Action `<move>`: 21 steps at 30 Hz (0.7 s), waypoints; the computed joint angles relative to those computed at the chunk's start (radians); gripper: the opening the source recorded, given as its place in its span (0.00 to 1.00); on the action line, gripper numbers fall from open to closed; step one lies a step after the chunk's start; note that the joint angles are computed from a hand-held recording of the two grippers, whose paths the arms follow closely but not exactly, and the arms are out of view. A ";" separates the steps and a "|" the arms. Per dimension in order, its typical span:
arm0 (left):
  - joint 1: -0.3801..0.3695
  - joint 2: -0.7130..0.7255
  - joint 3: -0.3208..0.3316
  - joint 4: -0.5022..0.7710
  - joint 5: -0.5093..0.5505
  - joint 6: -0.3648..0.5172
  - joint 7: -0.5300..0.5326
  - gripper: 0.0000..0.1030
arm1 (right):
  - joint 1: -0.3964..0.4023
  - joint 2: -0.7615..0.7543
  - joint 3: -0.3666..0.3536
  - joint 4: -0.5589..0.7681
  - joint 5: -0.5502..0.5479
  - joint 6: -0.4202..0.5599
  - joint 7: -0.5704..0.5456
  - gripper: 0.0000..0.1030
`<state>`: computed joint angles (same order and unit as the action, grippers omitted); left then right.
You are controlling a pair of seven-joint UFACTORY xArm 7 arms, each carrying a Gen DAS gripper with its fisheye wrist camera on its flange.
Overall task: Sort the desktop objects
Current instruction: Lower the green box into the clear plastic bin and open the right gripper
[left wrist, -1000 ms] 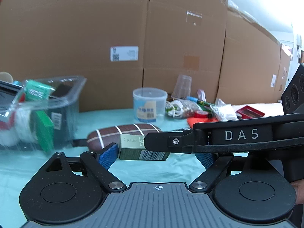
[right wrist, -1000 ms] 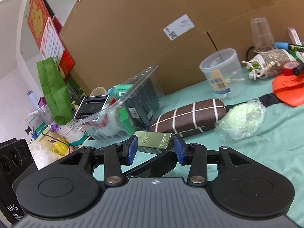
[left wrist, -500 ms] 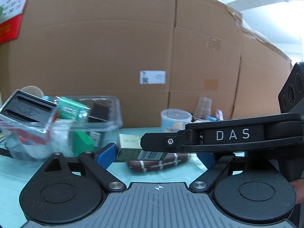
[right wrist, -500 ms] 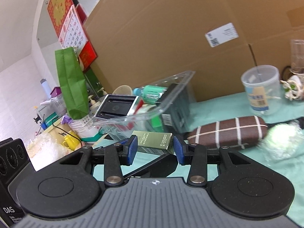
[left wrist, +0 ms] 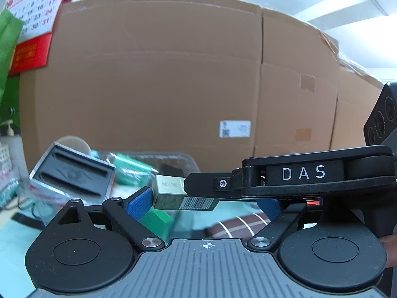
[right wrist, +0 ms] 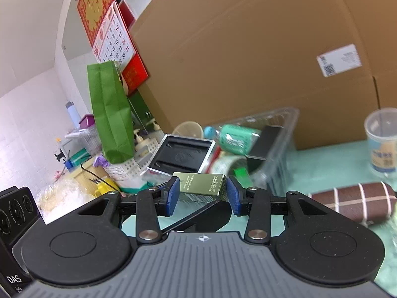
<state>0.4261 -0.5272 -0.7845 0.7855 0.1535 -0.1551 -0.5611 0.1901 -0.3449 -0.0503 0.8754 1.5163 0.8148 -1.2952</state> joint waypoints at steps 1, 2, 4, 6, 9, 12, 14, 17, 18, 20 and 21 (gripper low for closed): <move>0.005 0.007 0.006 0.007 0.006 -0.003 0.008 0.92 | 0.004 0.010 0.005 0.014 0.008 -0.006 0.000 0.46; 0.012 0.013 0.011 0.015 0.011 -0.006 0.017 0.92 | 0.008 0.021 0.011 0.030 0.014 -0.011 0.001 0.46; 0.019 0.035 0.022 0.033 0.020 -0.007 0.038 0.92 | 0.015 0.047 0.023 0.060 0.028 -0.024 0.003 0.46; 0.026 0.062 0.032 0.050 0.027 -0.010 0.062 0.91 | 0.022 0.075 0.036 0.089 0.044 -0.038 0.007 0.46; 0.030 0.105 0.045 0.069 0.029 -0.013 0.097 0.91 | 0.028 0.122 0.057 0.132 0.057 -0.064 0.019 0.46; 0.027 0.152 0.061 0.091 0.035 0.001 0.131 0.91 | 0.031 0.173 0.076 0.170 0.063 -0.084 0.038 0.46; 0.018 0.181 0.079 0.102 0.042 0.009 0.150 0.91 | 0.031 0.202 0.086 0.191 0.066 -0.092 0.050 0.46; -0.014 0.229 0.117 0.123 0.058 0.026 0.176 0.90 | 0.029 0.242 0.101 0.220 0.065 -0.108 0.069 0.46; -0.028 0.243 0.132 0.129 0.065 0.032 0.183 0.90 | 0.028 0.252 0.106 0.228 0.064 -0.115 0.072 0.46; -0.082 0.271 0.185 0.144 0.076 0.059 0.196 0.90 | 0.026 0.272 0.114 0.241 0.051 -0.123 0.085 0.46; -0.113 0.280 0.214 0.150 0.082 0.074 0.198 0.90 | 0.025 0.279 0.118 0.244 0.046 -0.127 0.090 0.46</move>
